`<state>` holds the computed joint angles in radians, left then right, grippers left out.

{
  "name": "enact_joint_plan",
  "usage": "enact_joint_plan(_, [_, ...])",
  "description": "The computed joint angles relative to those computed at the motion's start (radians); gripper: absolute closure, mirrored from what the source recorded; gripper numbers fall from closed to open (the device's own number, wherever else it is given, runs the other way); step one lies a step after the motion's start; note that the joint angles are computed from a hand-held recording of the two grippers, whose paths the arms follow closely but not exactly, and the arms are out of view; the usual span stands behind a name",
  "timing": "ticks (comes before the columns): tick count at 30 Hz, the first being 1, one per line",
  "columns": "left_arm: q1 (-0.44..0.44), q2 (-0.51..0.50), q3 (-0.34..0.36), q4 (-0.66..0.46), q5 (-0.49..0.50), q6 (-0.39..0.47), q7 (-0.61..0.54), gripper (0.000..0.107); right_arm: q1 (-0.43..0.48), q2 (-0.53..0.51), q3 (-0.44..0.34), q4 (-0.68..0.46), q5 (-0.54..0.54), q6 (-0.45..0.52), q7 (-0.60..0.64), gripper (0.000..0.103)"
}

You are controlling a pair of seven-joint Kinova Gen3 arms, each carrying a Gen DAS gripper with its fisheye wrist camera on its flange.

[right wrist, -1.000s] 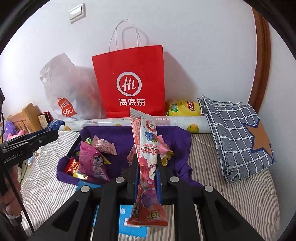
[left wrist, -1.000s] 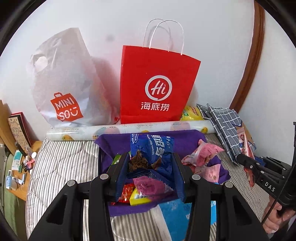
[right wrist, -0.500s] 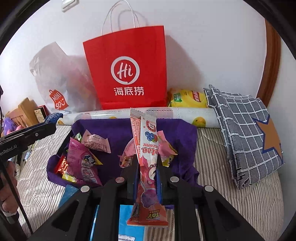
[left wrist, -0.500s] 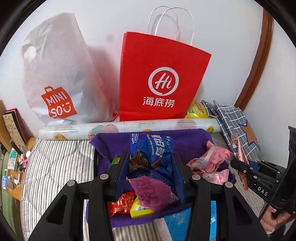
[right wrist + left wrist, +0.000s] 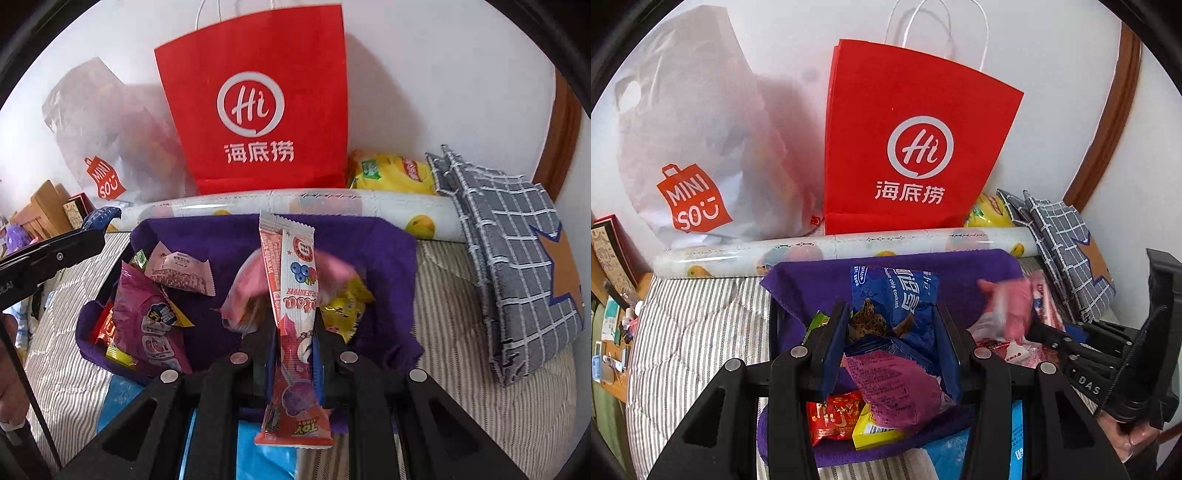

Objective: Organize snacks
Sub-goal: 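Open both tools to drop the dark blue and ice-pop packets onto the towel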

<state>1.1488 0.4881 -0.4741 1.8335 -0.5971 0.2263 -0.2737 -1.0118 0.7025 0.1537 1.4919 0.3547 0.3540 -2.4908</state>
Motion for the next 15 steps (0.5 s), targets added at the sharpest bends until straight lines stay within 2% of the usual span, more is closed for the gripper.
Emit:
enact_joint_plan(6, [-0.047, 0.018, 0.041, -0.018, 0.021, -0.006, -0.031, 0.062, 0.042, 0.022, -0.05, -0.042, -0.02, 0.023, 0.047, 0.087])
enact_joint_plan(15, [-0.129, 0.048, 0.124, -0.062, 0.114, 0.0, -0.127, 0.062, 0.067, 0.028, -0.072, -0.066, -0.042, 0.034, 0.093, 0.086])
